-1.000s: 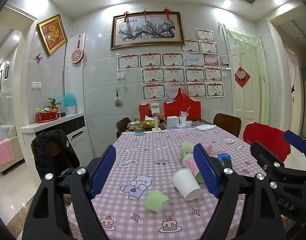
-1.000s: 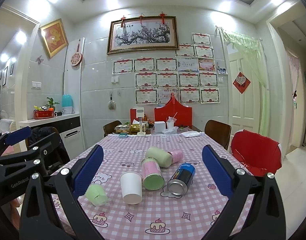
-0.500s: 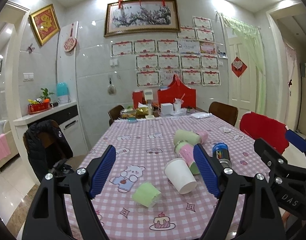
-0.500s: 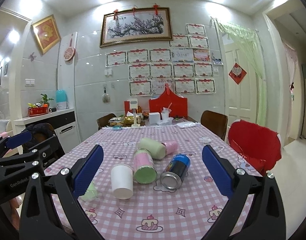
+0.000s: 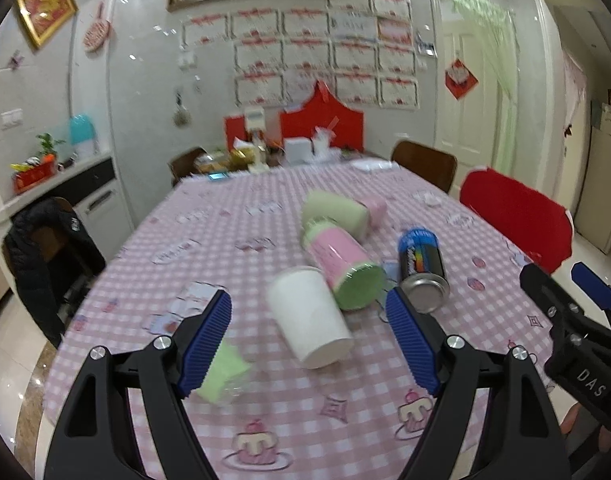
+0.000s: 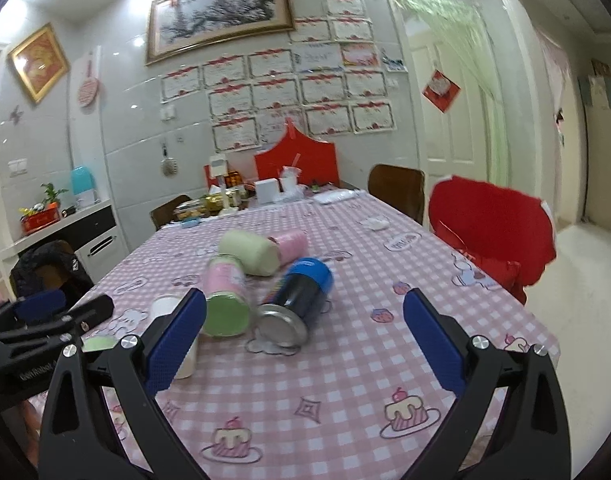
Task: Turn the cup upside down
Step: 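Move the left tool toward the black-and-blue CoolTowel can lying on its side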
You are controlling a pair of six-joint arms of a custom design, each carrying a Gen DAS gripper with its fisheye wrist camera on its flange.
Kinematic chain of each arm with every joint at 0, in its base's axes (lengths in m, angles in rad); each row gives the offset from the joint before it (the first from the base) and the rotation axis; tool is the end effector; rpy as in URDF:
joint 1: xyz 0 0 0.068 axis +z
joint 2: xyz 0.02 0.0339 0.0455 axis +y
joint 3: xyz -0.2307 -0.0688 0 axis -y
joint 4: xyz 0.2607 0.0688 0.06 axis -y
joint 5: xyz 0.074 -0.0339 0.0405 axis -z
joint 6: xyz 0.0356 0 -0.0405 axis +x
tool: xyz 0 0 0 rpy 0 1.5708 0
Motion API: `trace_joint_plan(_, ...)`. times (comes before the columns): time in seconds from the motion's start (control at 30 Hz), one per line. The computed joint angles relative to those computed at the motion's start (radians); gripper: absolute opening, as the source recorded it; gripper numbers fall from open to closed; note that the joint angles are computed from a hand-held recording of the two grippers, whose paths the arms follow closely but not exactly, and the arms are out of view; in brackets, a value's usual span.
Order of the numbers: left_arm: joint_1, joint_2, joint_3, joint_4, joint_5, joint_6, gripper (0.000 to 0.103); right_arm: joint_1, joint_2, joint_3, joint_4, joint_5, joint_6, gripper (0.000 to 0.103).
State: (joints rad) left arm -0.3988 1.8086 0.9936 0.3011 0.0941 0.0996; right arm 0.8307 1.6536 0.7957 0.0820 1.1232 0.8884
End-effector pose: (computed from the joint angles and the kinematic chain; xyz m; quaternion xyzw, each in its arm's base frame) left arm 0.3601 -0.1553 0.1353 0.2357 0.8301 -0.1152 0.4920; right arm 0.2387 0.2138 0.1228 0.2286 0.7742 -0.0723 0.5858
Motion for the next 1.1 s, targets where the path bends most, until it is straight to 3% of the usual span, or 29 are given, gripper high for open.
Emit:
trace_joint_plan(0.47, -0.180, 0.359, 0.444, -0.206, -0.044, -0.012, 0.079, -0.213, -0.097, -0.152, 0.035, -0.132, 0.030, 0.095)
trace_joint_plan(0.8, -0.227, 0.624, 0.840, -0.455, 0.006, -0.030, 0.079, -0.344, -0.130, -0.239, 0.143, -0.221, -0.008, 0.095)
trace_joint_plan(1.1, -0.234, 0.841, 1.167, -0.669, -0.008, -0.029, 0.079, -0.403, -0.052, -0.212, 0.204, -0.310, -0.037, 0.095)
